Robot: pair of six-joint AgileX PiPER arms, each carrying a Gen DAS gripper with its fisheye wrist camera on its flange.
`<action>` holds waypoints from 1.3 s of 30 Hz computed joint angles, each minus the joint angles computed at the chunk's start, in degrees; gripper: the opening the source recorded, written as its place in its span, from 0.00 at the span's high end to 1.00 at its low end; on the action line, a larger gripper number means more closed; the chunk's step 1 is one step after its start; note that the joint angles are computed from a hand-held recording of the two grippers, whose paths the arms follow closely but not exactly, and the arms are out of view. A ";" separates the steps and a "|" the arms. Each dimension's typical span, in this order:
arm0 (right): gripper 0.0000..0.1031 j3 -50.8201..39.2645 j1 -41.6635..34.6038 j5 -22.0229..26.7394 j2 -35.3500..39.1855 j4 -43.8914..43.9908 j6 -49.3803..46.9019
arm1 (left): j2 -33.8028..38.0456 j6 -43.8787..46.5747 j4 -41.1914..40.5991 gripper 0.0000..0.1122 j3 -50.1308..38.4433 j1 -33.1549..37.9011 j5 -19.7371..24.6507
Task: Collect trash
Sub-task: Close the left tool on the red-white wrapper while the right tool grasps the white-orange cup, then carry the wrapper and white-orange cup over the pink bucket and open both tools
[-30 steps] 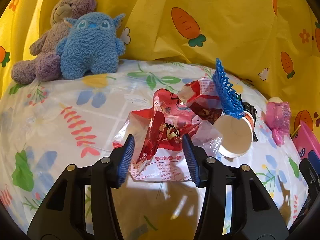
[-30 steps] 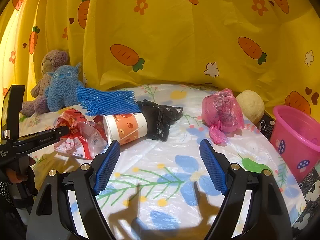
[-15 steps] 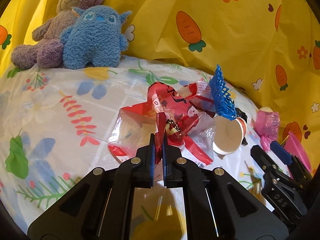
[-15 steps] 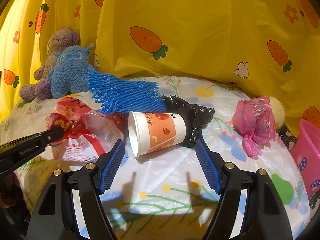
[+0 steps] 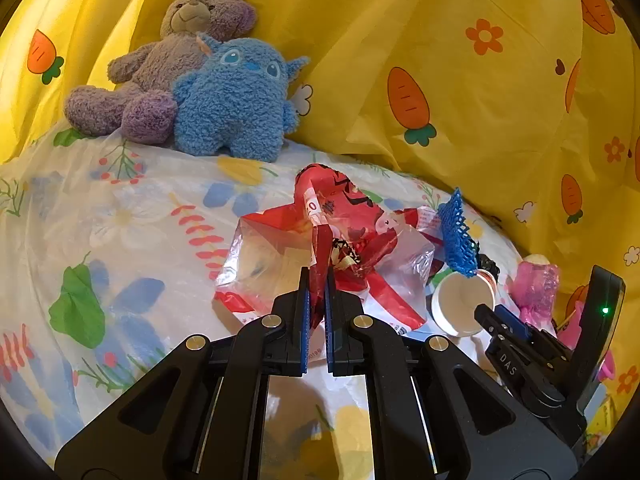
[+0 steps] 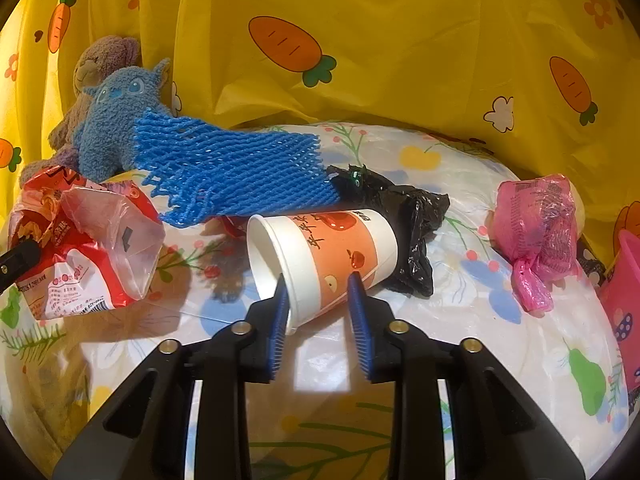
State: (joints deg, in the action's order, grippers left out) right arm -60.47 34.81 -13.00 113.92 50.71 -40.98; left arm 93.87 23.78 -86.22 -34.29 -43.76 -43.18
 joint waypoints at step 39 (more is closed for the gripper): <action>0.96 41.19 -27.94 -24.90 -27.93 -65.58 63.33 | -0.94 10.01 -9.75 0.95 -10.54 -20.67 -20.64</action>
